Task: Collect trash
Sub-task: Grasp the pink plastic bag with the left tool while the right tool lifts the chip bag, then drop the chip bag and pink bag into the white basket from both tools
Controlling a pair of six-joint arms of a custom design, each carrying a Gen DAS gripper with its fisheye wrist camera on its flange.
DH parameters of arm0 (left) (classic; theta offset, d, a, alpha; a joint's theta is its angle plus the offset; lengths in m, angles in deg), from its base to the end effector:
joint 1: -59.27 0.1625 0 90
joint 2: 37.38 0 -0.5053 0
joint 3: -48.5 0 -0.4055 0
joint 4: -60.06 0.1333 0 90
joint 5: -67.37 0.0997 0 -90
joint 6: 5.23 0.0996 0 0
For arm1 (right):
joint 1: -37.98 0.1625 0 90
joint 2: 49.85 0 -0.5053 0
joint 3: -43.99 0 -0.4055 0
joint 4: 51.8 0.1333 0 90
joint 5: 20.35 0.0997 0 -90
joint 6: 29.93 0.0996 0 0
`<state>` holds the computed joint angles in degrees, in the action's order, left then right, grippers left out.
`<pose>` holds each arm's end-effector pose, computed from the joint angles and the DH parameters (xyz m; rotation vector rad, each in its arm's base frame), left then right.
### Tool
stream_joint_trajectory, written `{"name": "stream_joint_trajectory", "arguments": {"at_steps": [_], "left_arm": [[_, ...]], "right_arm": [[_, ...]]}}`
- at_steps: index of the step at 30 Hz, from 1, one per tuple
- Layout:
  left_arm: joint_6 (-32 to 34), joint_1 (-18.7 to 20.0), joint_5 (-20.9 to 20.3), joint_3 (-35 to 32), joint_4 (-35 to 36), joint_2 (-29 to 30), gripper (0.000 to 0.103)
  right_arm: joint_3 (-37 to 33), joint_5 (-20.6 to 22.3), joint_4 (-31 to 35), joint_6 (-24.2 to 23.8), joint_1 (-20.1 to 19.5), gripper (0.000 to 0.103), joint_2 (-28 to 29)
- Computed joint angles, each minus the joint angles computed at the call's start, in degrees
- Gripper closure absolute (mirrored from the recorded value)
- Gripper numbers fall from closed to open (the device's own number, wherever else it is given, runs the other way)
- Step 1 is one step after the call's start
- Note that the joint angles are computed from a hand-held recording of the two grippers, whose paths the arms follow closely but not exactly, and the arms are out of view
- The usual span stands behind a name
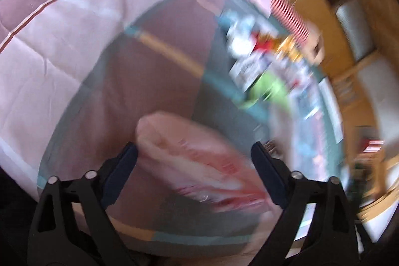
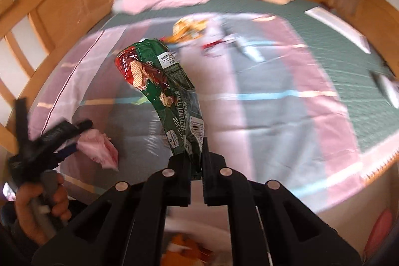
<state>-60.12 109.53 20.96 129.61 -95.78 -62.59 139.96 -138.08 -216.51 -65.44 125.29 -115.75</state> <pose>-0.3530 -0.7406 -0.0119 -0.4319 2.5629 -0.9166 0.0545 -0.6935 0.4279 0.4353 -2.3205 0.7215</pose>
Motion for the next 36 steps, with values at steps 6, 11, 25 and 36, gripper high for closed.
{"name": "stream_joint_trajectory", "arguments": {"at_steps": [6, 11, 25, 36], "left_arm": [[1.31, -0.28, 1.04, -1.28, 5.36, 0.59, 0.026], [3.28, -0.84, 2.21, 1.37, 1.76, -0.38, 0.063], [18.36, -3.83, 3.57, 8.73, -21.93, -1.73, 0.090], [21.99, -4.56, 2.42, 12.19, -31.81, -2.32, 0.090]], "right_arm": [[4.53, -0.16, -2.31, 4.00, -2.42, 0.096, -4.00], [5.90, 1.02, -1.12, 5.75, -2.06, 0.096, -4.30], [10.93, 5.95, -4.22, 1.78, -0.29, 0.096, -8.00], [14.54, 6.83, -2.44, -1.45, -0.98, 0.096, -11.11]]}}
